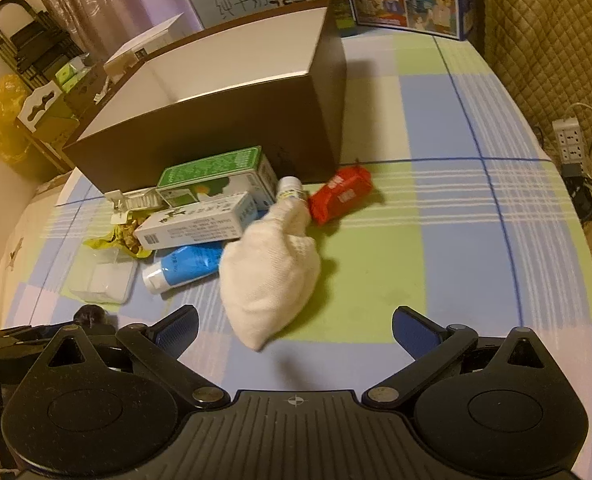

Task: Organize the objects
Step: 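Grasp the purple scrunchie with the left tool while the right tool grasps the white cloth bag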

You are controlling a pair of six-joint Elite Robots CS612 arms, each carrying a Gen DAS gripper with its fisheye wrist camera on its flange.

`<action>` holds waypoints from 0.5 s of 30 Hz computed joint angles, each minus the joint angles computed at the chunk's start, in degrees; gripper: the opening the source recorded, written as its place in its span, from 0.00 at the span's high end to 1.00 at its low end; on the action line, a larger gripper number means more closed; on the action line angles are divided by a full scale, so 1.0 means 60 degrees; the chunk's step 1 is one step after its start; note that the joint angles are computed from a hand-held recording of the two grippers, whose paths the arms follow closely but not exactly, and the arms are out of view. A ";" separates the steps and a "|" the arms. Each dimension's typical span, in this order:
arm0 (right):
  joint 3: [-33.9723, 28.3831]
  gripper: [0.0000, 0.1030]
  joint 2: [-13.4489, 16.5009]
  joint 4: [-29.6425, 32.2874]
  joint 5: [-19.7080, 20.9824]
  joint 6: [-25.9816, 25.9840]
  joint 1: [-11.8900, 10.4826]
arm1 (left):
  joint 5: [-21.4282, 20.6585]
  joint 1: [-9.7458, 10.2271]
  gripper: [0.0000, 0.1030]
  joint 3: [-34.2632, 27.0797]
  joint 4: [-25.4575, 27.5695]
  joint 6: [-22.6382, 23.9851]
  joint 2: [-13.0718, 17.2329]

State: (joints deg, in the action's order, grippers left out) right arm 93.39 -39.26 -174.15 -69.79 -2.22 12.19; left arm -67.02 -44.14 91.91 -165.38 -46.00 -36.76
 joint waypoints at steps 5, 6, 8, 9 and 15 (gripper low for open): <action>-0.0179 0.02 0.0121 0.0061 -0.0127 -0.0143 0.0160 | -0.0077 0.0082 0.77 0.0170 -0.0530 0.0238 -0.0036; -0.0217 0.02 0.0149 0.0056 -0.0163 -0.0205 0.0188 | -0.0066 0.0083 0.79 0.0197 -0.0610 0.0315 -0.0045; -0.0300 0.02 0.0212 0.0032 -0.0226 -0.0370 0.0242 | 0.0001 0.0080 0.83 0.0246 -0.0743 0.0541 -0.0084; -0.0341 0.02 0.0245 -0.0004 -0.0278 -0.0466 0.0274 | 0.0052 0.0074 0.83 0.0259 -0.0797 0.0640 -0.0106; -0.0589 0.02 0.0481 -0.0371 -0.0621 -0.1062 0.0438 | 0.0160 0.0104 0.84 0.0405 -0.0943 0.0886 -0.0316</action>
